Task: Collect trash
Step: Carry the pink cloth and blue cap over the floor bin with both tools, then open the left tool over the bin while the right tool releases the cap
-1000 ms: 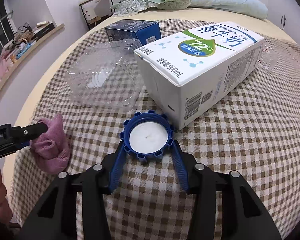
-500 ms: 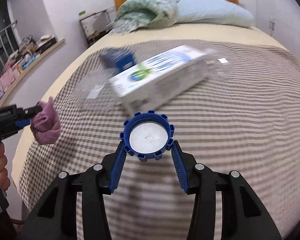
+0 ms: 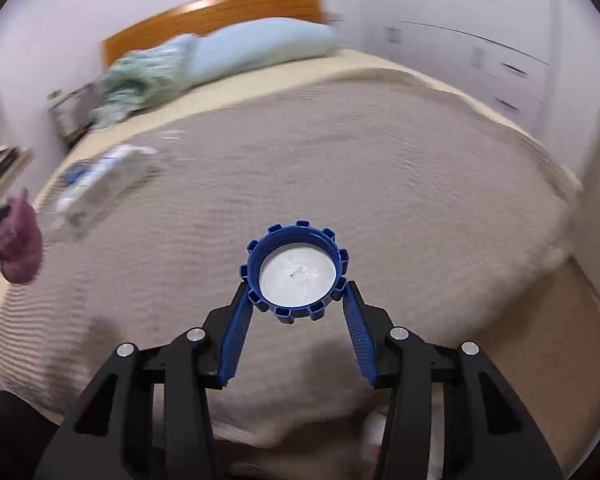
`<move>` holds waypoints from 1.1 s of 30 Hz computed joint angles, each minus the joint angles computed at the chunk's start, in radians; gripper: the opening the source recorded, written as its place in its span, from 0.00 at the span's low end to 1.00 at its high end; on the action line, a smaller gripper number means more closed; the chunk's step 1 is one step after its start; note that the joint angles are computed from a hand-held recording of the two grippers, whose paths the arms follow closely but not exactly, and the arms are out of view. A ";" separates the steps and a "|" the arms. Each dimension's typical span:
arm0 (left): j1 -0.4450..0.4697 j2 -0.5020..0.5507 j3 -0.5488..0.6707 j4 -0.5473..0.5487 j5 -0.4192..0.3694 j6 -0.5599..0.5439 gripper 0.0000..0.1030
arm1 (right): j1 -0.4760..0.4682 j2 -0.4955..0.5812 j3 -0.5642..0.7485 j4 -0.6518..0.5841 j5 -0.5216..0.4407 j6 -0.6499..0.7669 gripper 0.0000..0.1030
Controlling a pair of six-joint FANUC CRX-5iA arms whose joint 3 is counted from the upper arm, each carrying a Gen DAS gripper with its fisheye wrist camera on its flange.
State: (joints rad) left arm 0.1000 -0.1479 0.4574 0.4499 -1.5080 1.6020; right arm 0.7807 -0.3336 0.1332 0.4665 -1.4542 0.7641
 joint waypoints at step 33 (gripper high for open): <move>-0.912 0.647 0.198 -0.354 -0.224 0.146 0.34 | -0.570 -0.411 -0.707 -0.641 -0.214 0.132 0.67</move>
